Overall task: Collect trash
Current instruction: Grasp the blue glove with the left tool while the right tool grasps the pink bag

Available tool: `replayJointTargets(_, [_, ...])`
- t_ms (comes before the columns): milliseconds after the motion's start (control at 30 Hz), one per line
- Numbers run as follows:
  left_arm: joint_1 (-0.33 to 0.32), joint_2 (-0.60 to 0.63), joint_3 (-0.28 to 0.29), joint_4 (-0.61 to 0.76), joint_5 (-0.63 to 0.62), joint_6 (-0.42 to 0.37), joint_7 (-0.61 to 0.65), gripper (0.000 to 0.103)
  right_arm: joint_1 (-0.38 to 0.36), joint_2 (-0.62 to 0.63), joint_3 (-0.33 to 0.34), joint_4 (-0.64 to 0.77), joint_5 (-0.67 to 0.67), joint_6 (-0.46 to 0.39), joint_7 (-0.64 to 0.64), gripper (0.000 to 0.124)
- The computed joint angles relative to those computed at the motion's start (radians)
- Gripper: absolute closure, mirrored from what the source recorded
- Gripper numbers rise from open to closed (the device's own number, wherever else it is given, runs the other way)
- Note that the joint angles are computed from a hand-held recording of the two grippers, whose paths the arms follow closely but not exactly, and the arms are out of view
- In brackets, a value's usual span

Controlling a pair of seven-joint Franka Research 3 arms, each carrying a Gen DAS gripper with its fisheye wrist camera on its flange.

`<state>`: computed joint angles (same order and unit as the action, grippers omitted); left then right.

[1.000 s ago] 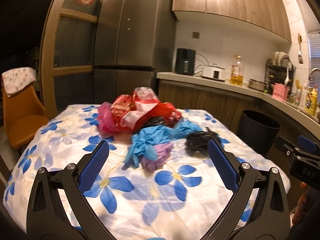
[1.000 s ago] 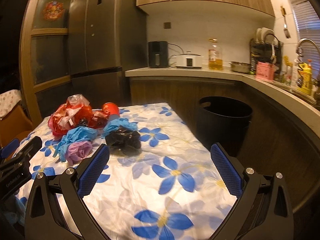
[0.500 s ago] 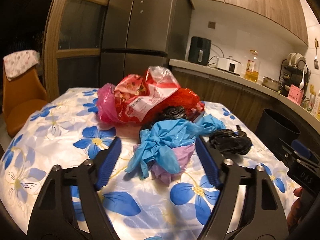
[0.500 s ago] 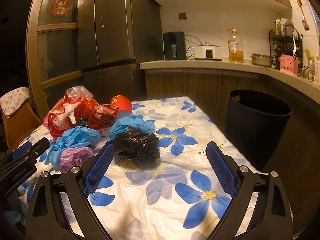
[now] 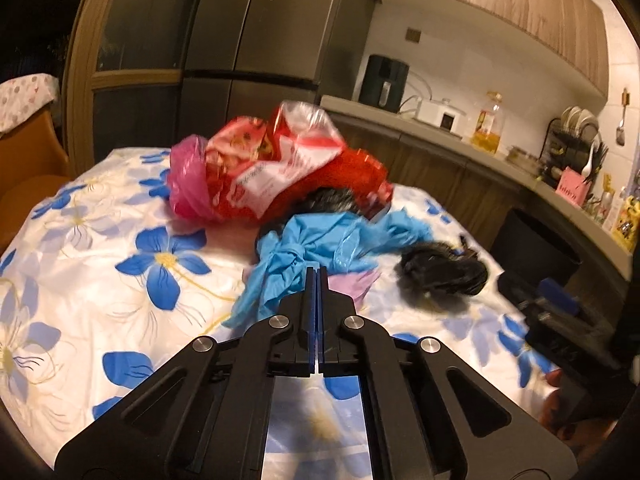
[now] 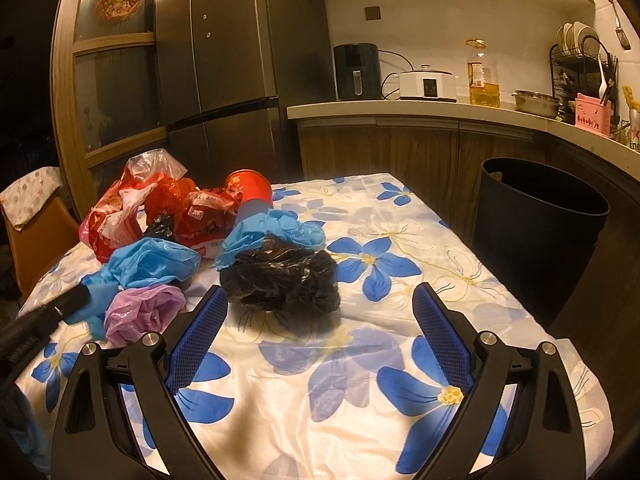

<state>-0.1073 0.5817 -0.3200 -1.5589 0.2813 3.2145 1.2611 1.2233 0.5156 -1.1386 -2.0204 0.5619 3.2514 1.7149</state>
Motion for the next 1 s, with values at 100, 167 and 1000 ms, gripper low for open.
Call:
replayJointTargets(100, [-0.008, -0.034, 0.023, -0.034, 0.001, 0.052, -0.024, 0.103, -0.02, -0.012, 0.032, 0.009, -0.008, 0.009, -0.01, 0.033])
replayJointTargets(167, [0.012, -0.055, 0.011, -0.061, 0.004, 0.081, -0.043, 0.103, -0.032, -0.024, 0.056, 0.013, -0.011, 0.02, -0.025, 0.033])
replayJointTargets(1000, [-0.048, -0.169, 0.185, -0.198, 0.03, 0.144, -0.198, 0.103, -0.691, -0.021, 0.855, 0.328, -0.217, -0.118, -0.065, 0.095])
